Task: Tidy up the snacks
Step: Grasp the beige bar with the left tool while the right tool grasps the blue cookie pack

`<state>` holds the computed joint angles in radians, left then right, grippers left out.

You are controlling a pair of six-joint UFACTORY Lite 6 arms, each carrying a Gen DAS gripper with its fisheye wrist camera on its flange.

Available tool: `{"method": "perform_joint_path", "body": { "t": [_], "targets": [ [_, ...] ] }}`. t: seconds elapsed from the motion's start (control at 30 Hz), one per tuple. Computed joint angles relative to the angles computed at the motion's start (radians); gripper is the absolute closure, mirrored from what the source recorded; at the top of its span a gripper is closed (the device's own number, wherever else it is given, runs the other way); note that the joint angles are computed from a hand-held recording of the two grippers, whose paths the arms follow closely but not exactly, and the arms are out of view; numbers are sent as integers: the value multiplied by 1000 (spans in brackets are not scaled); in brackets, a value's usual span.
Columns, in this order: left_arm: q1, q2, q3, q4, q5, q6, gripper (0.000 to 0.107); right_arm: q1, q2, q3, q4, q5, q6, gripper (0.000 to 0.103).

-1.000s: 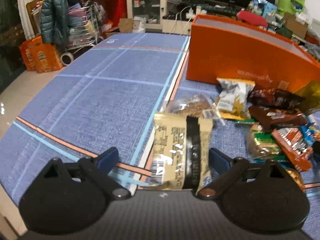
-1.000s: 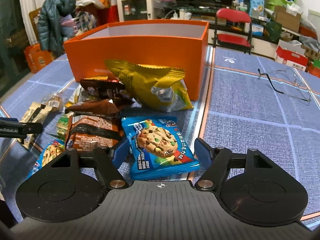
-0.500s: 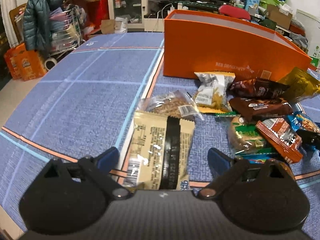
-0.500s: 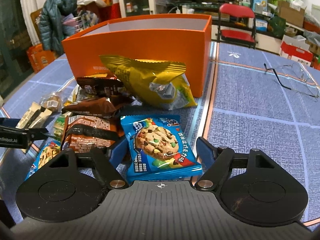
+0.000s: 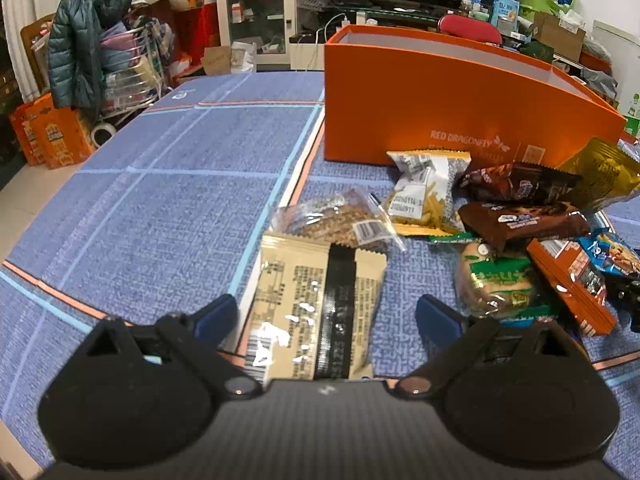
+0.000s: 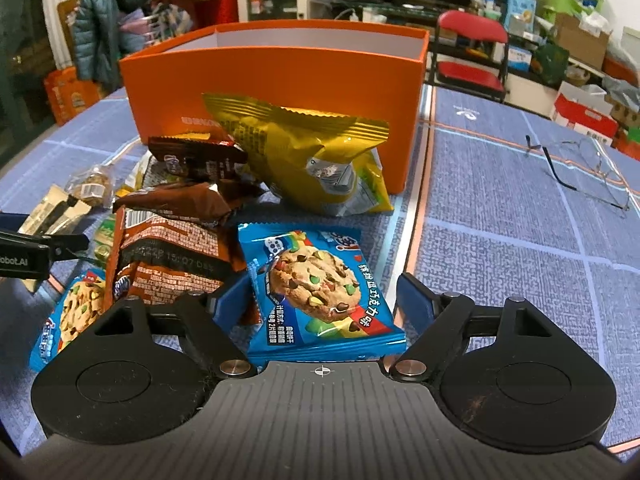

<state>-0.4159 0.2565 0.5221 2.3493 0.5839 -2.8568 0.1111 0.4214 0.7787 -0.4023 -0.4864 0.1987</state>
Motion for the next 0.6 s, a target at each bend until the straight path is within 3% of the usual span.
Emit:
{"method": "perform_joint_path", "body": {
  "t": [0.1, 0.17, 0.3, 0.6],
  "targets": [
    [0, 0, 1, -2, -3, 1, 10, 3, -3, 0, 5, 7, 2, 35],
    [6, -1, 4, 2, -14, -4, 11, 8, -11, -3, 5, 14, 7, 42],
    [8, -11, 4, 24, -20, -4, 25, 14, -22, -4, 2, 28, 17, 52],
    [19, -42, -11, 108, -47, -67, 53, 15, -24, -5, -4, 33, 26, 56]
  ]
}}
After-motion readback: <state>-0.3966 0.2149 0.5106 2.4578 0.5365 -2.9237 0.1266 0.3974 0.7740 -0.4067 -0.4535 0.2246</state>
